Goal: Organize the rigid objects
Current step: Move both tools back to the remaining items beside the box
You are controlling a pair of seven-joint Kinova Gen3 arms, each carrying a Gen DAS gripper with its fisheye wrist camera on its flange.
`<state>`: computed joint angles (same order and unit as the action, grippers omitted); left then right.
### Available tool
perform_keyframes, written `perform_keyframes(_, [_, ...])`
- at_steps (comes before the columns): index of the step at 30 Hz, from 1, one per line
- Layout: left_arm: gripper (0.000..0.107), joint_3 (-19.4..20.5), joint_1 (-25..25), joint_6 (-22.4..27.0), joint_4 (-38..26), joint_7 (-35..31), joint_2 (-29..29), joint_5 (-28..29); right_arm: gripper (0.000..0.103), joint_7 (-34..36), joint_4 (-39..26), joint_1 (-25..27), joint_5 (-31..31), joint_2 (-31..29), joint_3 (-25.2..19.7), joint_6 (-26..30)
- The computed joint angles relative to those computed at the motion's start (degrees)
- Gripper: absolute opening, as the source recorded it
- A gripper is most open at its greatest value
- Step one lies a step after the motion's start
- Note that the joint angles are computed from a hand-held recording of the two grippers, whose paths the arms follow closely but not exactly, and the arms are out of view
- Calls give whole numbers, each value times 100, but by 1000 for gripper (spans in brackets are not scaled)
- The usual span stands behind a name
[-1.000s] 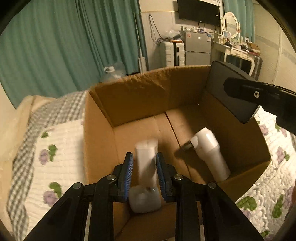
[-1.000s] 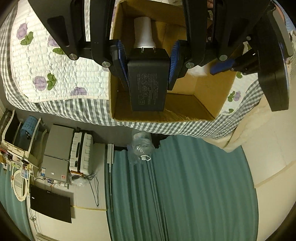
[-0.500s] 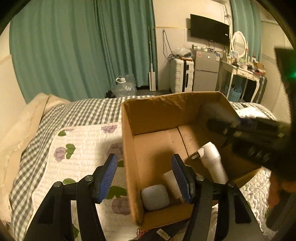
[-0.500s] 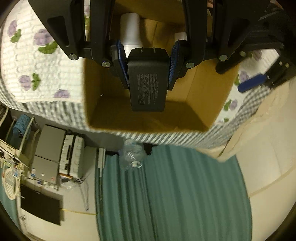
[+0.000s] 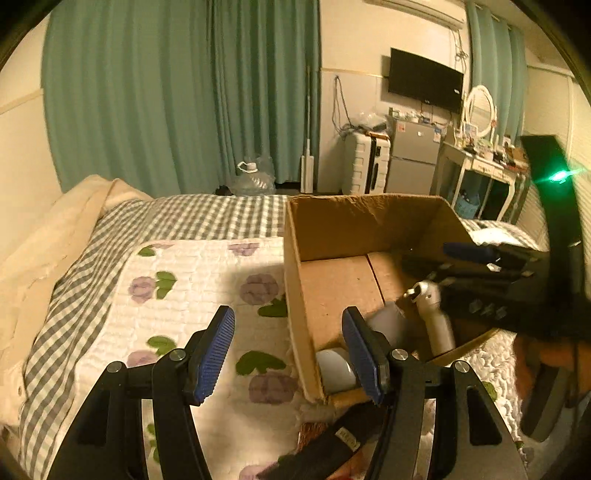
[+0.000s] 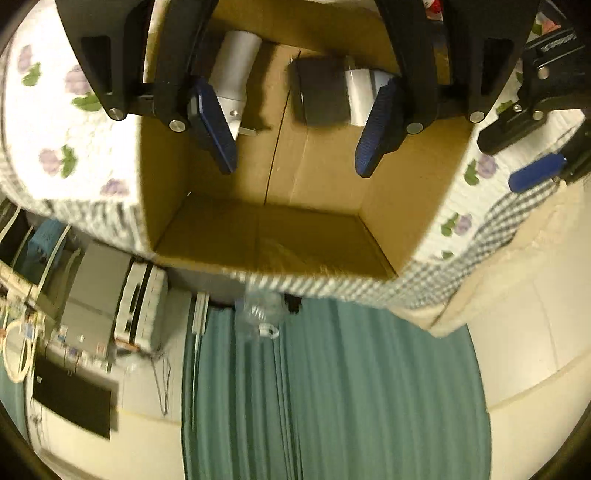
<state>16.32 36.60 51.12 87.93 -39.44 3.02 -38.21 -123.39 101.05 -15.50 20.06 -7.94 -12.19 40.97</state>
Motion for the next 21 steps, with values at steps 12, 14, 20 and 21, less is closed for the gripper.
perform_keyframes(12, [65, 634, -55, 470, 658, 838, -577, -144, 92, -208, 439, 188, 120, -1627, -951, 966])
perform_keyframes(14, [65, 723, -2, 534, 662, 928, -564, -147, 95, -266, 756, 244, -193, -2004, -956, 920])
perform_keyframes(20, [65, 843, 320, 564, 768, 1179, -342, -16, 96, -297, 1294, 726, -458, -2116, -1305, 1040])
perform_keyframes(21, [65, 820, 377, 573, 771, 1211, -271, 52, 96, -296, 1338, 753, -483, -2051, -1299, 1040])
